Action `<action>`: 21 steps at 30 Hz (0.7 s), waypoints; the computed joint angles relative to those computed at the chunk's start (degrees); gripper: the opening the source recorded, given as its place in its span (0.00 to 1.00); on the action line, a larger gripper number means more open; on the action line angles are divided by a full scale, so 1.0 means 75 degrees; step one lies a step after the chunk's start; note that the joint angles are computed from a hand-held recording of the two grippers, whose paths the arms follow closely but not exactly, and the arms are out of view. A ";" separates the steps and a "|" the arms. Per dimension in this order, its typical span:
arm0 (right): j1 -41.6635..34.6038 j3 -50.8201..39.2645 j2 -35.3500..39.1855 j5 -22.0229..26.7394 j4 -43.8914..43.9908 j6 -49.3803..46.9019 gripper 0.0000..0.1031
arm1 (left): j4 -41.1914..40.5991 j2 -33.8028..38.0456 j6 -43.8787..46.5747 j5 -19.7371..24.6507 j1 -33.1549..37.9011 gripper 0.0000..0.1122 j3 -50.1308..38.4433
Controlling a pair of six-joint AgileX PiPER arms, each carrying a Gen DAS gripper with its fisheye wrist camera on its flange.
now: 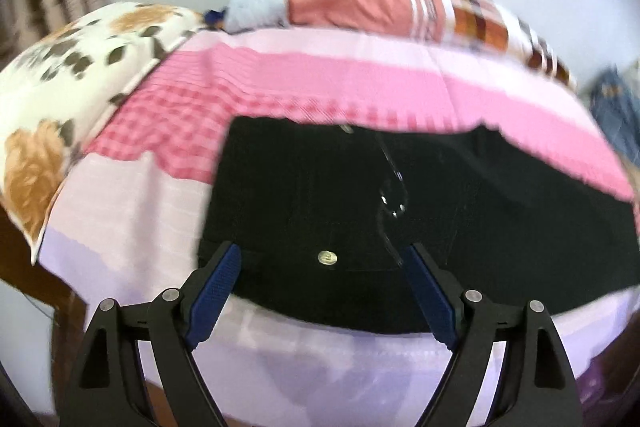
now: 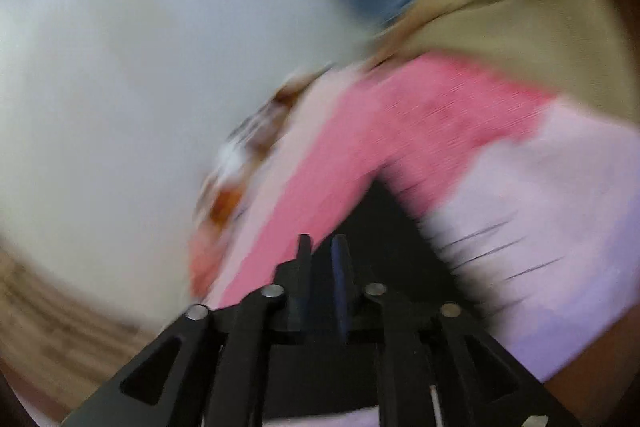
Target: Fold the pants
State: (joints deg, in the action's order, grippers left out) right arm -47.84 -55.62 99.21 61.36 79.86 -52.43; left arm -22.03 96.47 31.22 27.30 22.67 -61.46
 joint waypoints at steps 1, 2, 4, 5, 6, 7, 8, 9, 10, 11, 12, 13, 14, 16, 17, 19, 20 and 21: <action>0.0201 0.0021 0.0020 0.0286 0.0073 -0.0017 0.29 | -0.0314 -0.0091 0.0244 0.0258 0.0276 0.75 -0.0045; 0.0542 0.0089 0.0128 0.0733 0.0187 -0.0055 0.39 | -0.0411 -0.0137 0.0265 0.0486 0.0533 0.75 -0.0096; 0.1083 0.0193 0.0310 0.1078 0.0168 0.0065 0.43 | -0.0409 0.0000 0.0055 0.1173 0.1120 0.75 -0.0314; 0.1367 0.0335 0.0345 0.1054 0.0108 0.0136 0.43 | -0.0592 0.0135 0.0160 0.1535 0.1376 0.75 -0.0429; 0.1579 0.0486 0.0358 0.0988 0.0080 0.0179 0.43 | -0.0912 0.0405 0.0334 0.2057 0.1752 0.73 -0.0638; 0.1771 0.0655 0.0381 0.0906 0.0048 0.0229 0.43 | -0.0998 0.0556 0.0280 0.2273 0.1973 0.72 -0.0699; 0.1877 0.0754 0.0385 0.0832 -0.0023 0.0298 0.43 | -0.0973 0.0795 0.0121 0.2411 0.2213 0.71 -0.0843; 0.1930 0.0831 0.0354 0.0765 -0.0081 0.0339 0.43 | -0.1010 0.0982 0.0100 0.2580 0.2365 0.67 -0.0983; 0.1964 0.0870 0.0266 0.0582 -0.0255 0.0496 0.43 | -0.1127 0.1246 0.0121 0.2884 0.2541 0.65 -0.1198; 0.1941 0.0880 0.0168 0.0443 -0.0412 0.0646 0.43 | -0.1248 0.1415 0.0169 0.3135 0.2638 0.60 -0.1310; 0.1845 0.0891 0.0125 0.0456 -0.0457 0.0688 0.44 | -0.1322 0.1603 0.0203 0.3417 0.2698 0.55 -0.1465; 0.1744 0.0935 0.0080 0.0546 -0.0418 0.0691 0.44 | -0.1410 0.1756 0.0282 0.3625 0.2725 0.53 -0.1560; 0.1621 0.0950 0.0063 0.0635 -0.0363 0.0694 0.46 | -0.1481 0.1809 0.0368 0.3711 0.2728 0.50 -0.1573; 0.1490 0.1003 -0.0037 0.0606 -0.0310 0.0730 0.49 | -0.1833 0.2003 0.0658 0.4002 0.2683 0.43 -0.1674; 0.1507 0.1024 -0.0065 0.0548 -0.0265 0.0765 0.50 | -0.2079 0.2119 0.0757 0.4243 0.2738 0.43 -0.1807; 0.1366 0.1059 -0.0026 0.0638 -0.0283 0.0747 0.51 | -0.2374 0.2301 0.0672 0.4419 0.2724 0.43 -0.2032; 0.1351 0.1099 -0.0035 0.0619 -0.0309 0.0741 0.51 | -0.2468 0.2394 0.0606 0.4507 0.2697 0.43 -0.2156; 0.1318 0.1106 -0.0019 0.0607 -0.0360 0.0738 0.51 | -0.2544 0.2518 0.0564 0.4639 0.2695 0.43 -0.2315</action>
State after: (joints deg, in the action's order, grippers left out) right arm -37.96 -47.32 99.07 65.92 77.16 -46.90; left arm -41.10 115.35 35.45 62.09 42.88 -78.82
